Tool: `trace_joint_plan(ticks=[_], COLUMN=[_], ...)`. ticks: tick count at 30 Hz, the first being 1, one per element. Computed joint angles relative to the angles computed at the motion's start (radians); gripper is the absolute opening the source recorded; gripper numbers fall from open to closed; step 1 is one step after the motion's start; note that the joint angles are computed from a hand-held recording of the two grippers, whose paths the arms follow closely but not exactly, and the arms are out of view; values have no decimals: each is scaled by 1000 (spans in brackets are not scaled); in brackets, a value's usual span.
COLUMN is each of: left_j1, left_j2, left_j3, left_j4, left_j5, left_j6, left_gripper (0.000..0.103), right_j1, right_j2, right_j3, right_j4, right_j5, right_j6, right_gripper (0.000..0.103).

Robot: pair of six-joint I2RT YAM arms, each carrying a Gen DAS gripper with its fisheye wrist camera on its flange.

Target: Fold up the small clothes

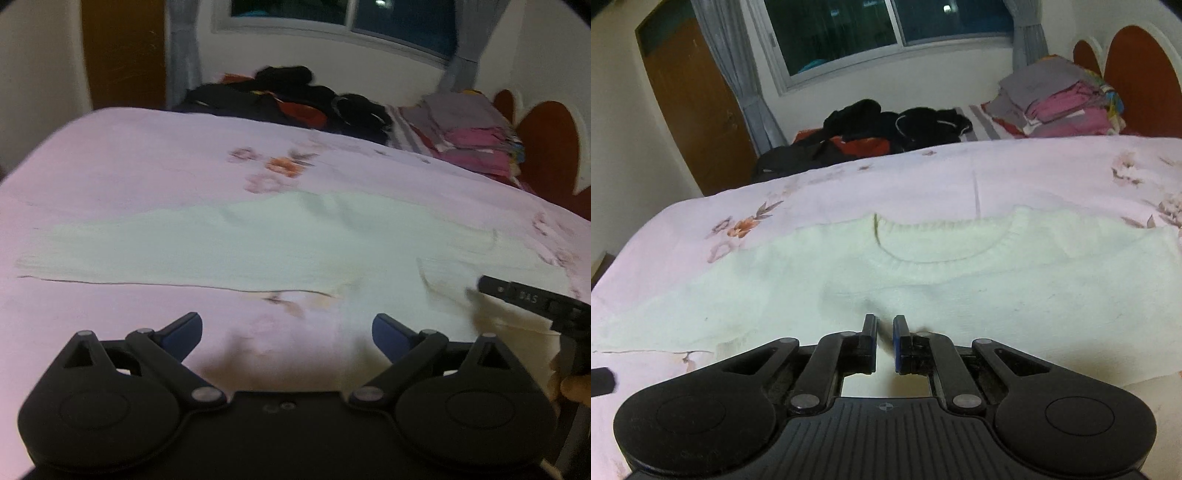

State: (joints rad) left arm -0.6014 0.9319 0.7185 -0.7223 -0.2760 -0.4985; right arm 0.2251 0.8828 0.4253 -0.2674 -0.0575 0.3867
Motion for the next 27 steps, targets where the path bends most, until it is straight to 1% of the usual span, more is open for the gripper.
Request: trace_joint_plan(ticks=[1, 2, 3, 5, 6, 8, 9, 11, 13, 14, 16, 18, 19, 20, 21, 22, 23, 24, 25, 27], left_j1=[0, -2, -8, -20, -25, -39, -46, -48, -50, -50, -62, -82, -87, -86, -87, -87, -87, -87, -88, -90], left_j2=[23, 49, 89, 182, 230, 309, 352, 436, 519, 547, 597, 600, 602, 601, 603, 609, 613, 612, 607, 589], left_j3=[-3, -3, 2, 23, 31, 44, 57, 79, 106, 114, 127, 117, 114, 104, 92, 92, 91, 90, 85, 85], left_j4=[35, 62, 92, 147, 185, 249, 277, 339, 386, 398, 436, 466, 481, 506, 532, 544, 555, 562, 574, 591], left_j5=[37, 64, 92, 156, 191, 217, 225, 246, 271, 275, 248, 219, 212, 212, 212, 216, 222, 222, 216, 217], left_j6=[7, 8, 4, -7, -15, -33, -41, -48, -62, -70, -86, -98, -104, -107, -110, -111, -111, -115, -120, -126], left_gripper=[100, 101, 101, 101, 100, 92, 90, 76, 70, 70, 70, 63, 54, 40, 34, 23, 15, 12, 6, 5], right_j1=[-14, -27, -68, -136, -171, -253, -316, -494, -660, -740, -900, -1057, -1102, -1131, -1155, -1170, -1166, -1165, -1145, -1110], right_j2=[-16, -46, -82, -180, -238, -305, -339, -396, -421, -430, -423, -395, -380, -366, -350, -337, -324, -314, -309, -296], right_j3=[6, 5, 15, 6, -3, 2, 0, -9, -20, -28, -36, -36, -43, -48, -50, -53, -58, -62, -69, -79], right_j4=[-17, -41, -82, -141, -174, -256, -294, -373, -428, -450, -490, -530, -534, -532, -526, -520, -505, -495, -478, -445], right_j5=[-4, -3, -20, -25, -27, -31, -60, -160, -252, -289, -365, -439, -455, -459, -462, -461, -453, -450, -435, -408], right_j6=[-13, -26, -51, -82, -112, -197, -240, -343, -442, -490, -600, -721, -760, -786, -806, -818, -814, -811, -794, -768], right_gripper=[7, 11, 18, 72, 75, 75, 75, 75, 75, 75, 75, 75, 75, 75, 75, 74, 74, 74, 74, 74])
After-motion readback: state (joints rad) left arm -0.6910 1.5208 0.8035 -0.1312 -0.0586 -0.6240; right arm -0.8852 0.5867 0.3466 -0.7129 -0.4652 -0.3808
